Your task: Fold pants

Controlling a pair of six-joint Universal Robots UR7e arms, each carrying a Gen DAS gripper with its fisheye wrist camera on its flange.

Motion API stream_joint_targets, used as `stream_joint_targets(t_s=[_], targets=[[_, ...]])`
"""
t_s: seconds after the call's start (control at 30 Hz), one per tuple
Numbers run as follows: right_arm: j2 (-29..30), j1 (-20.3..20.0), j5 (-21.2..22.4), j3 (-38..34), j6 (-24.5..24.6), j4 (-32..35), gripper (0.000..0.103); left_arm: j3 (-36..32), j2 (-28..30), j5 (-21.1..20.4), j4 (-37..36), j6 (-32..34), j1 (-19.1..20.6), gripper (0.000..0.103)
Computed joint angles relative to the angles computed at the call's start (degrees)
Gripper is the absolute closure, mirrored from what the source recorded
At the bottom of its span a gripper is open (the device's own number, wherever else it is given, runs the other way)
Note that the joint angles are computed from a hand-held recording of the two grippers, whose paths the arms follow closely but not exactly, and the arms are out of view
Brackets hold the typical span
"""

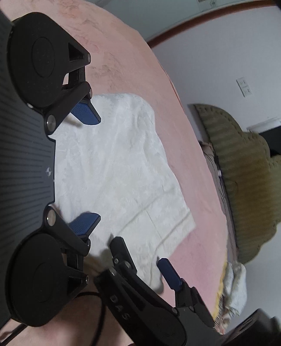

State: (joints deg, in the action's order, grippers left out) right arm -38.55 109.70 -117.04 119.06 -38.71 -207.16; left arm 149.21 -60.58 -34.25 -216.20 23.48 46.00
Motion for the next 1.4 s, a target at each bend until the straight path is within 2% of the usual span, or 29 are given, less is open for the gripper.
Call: stream_joint_targets(t_s=[0.03, 0.1, 0.2, 0.3, 0.4, 0.47, 0.5, 0.53, 0.57, 0.63, 0.83, 0.93, 1.03, 1.13, 1.2, 1.23, 1.3, 1.4], targets=[[-1.3, -0.4, 1.1, 1.5, 0.3, -0.5, 0.015, 0.6, -1.2, -0.6, -0.4, -0.1, 0.1, 0.011], [-2.9, -1.0, 2.5, 5.0, 0.0, -6.2, 0.015, 1.2, -2.7, 0.5, -1.2, -1.2, 0.2, 0.011], [-5.5, -2.9, 5.0, 9.2, 3.4, -13.1, 0.015, 0.2, -3.8, 2.5, -2.1, -2.9, 1.7, 0.012], [-5.8, -3.5, 6.3, 10.6, 3.9, -17.8, 0.016, -1.2, -7.1, 1.5, 5.6, -9.3, 3.8, 0.013], [-5.3, -3.4, 8.5, 10.0, 2.5, -15.6, 0.017, -1.1, -9.0, -1.5, 10.8, -13.1, 4.9, 0.012], [-5.0, -3.5, 8.7, 9.1, 2.4, -12.0, 0.02, -0.5, -7.5, -0.4, 8.3, -12.0, 4.2, 0.012], [-4.6, -3.4, 7.5, 8.6, 2.8, -10.4, 0.025, -0.3, -6.9, 0.0, 7.0, -10.9, 3.9, 0.012], [-4.2, -3.4, 6.6, 8.3, 3.5, -9.8, 0.045, -0.3, -6.7, 0.0, 6.5, -10.2, 3.8, 0.011], [-4.2, -3.9, 7.0, 8.4, 4.5, -9.6, 0.053, -0.3, -6.9, 0.0, 6.7, -10.3, 3.9, 0.011], [-4.3, -4.2, 7.8, 9.0, 5.1, -10.8, 0.063, -0.3, -7.6, -0.7, 8.1, -11.9, 4.0, 0.011], [-3.7, -1.8, 4.9, 9.7, 1.7, -13.3, 0.072, 0.3, -10.8, -3.3, 12.8, -15.7, 4.4, 0.011], [-3.9, -2.1, 2.9, 9.2, 2.4, -9.3, 0.069, 0.5, -11.1, -4.3, 13.3, -15.3, 5.1, 0.01], [-4.8, -2.8, 4.3, 9.7, 4.6, -8.7, 0.062, 0.3, -12.9, -5.3, 15.2, -16.4, 5.8, 0.01], [-5.4, -2.5, 5.2, 10.1, 5.0, -13.3, 0.05, -0.2, -14.5, -5.6, 17.6, -18.5, 6.0, 0.011], [-4.7, -1.8, 5.3, 9.3, 4.5, -16.8, 0.05, -0.6, -14.8, -5.5, 19.1, -19.9, 6.2, 0.011], [-4.7, -1.9, 6.6, 8.8, 4.4, -16.3, 0.05, -0.7, -14.7, -5.5, 19.6, -20.4, 6.2, 0.011], [-4.3, -2.1, 9.0, 7.6, 4.2, -13.2, 0.05, -0.5, -14.4, -5.2, 19.7, -21.2, 5.9, 0.011], [-1.7, -1.9, 7.2, 5.3, 2.4, -8.9, 0.05, -0.6, -14.3, -4.5, 20.3, -21.5, 5.5, 0.01]])
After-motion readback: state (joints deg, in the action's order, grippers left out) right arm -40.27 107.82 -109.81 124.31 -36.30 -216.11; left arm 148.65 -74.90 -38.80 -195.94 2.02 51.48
